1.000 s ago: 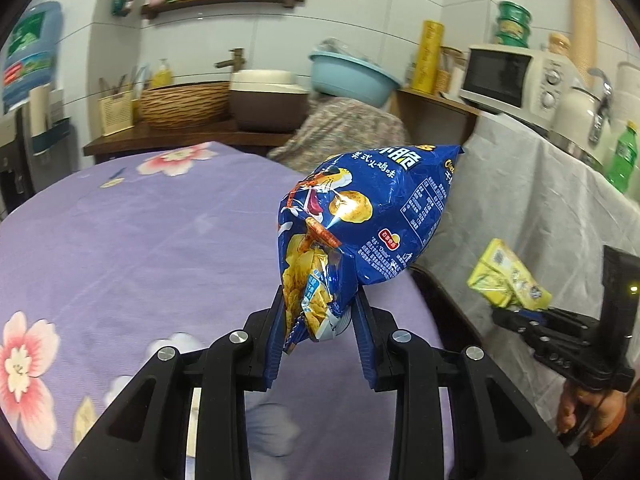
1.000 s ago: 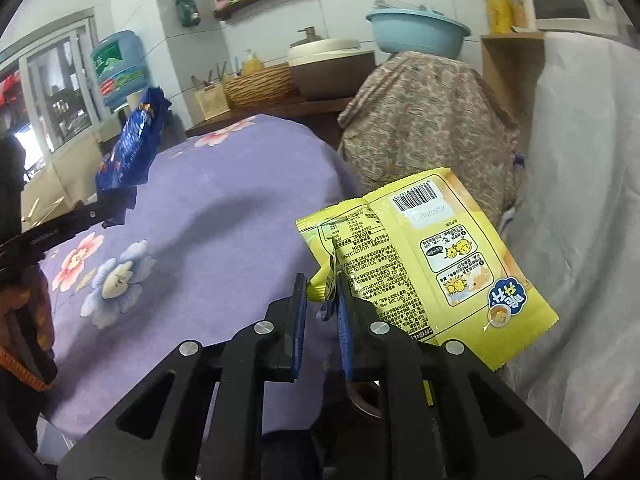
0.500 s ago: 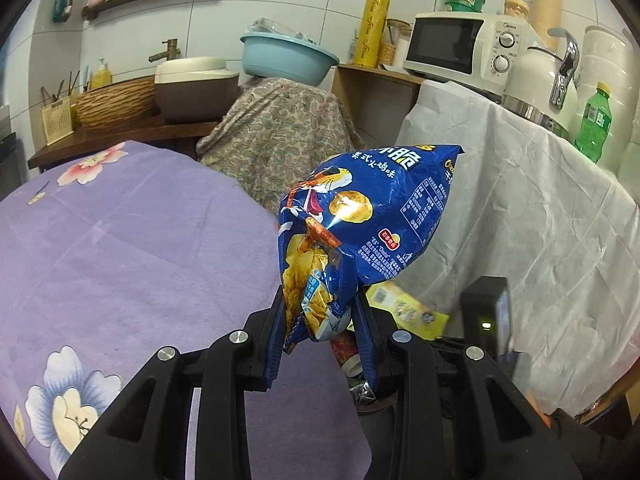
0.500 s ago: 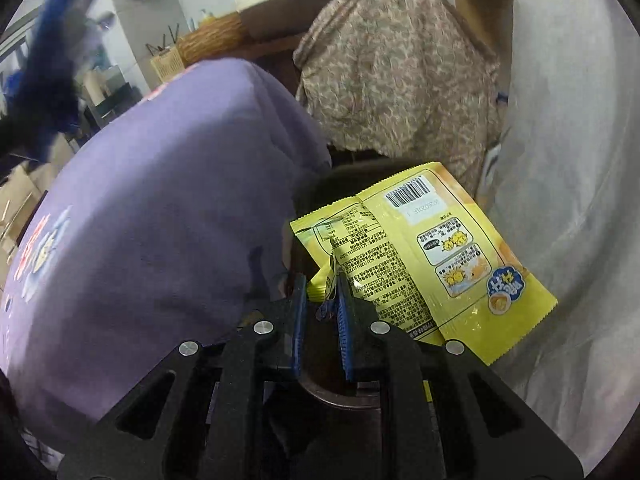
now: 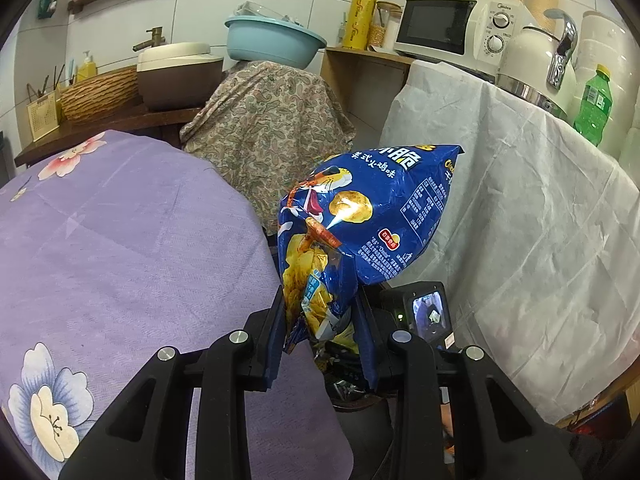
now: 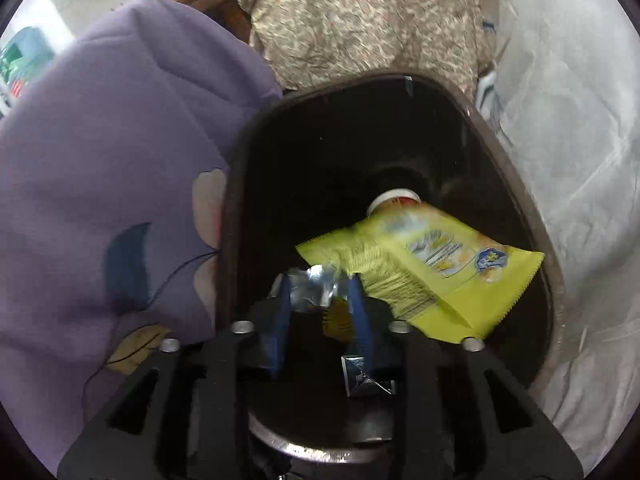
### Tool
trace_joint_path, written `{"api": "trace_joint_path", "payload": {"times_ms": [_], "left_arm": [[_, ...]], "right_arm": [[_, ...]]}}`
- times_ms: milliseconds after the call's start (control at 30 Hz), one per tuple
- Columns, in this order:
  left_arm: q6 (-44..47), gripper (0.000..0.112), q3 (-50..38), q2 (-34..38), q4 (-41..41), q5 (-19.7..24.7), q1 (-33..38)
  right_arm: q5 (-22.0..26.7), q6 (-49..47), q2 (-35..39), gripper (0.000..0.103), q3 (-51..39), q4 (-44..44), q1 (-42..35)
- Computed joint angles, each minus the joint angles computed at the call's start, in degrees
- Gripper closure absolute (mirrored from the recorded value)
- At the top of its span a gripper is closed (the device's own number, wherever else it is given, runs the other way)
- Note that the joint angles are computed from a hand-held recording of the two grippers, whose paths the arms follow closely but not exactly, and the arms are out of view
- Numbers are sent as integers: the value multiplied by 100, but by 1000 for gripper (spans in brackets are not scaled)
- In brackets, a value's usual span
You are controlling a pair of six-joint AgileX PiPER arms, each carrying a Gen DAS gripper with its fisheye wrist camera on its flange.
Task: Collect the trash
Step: 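Open the right tool to drop the wrapper while the left tool drops the blue bag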
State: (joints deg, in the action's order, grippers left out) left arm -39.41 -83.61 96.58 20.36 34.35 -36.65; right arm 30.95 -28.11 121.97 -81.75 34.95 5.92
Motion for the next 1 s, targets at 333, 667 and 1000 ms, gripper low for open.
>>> {"api": "trace_joint_path", "payload": {"times_ms": [333,667,1000], "left_arm": [[489,81,-541,479,-573,180,8],[1080,81,-1843,1601,-1305,836,-19],[1188,81,-3770,3053,-1202,2074,-245]], "right_arm": [[-388,-157,-560,42,606,39,10],[-1073,-712,-2122,32,2066,167,-256],[-1281,-547,-3105,27,2908,-231,-722]]}}
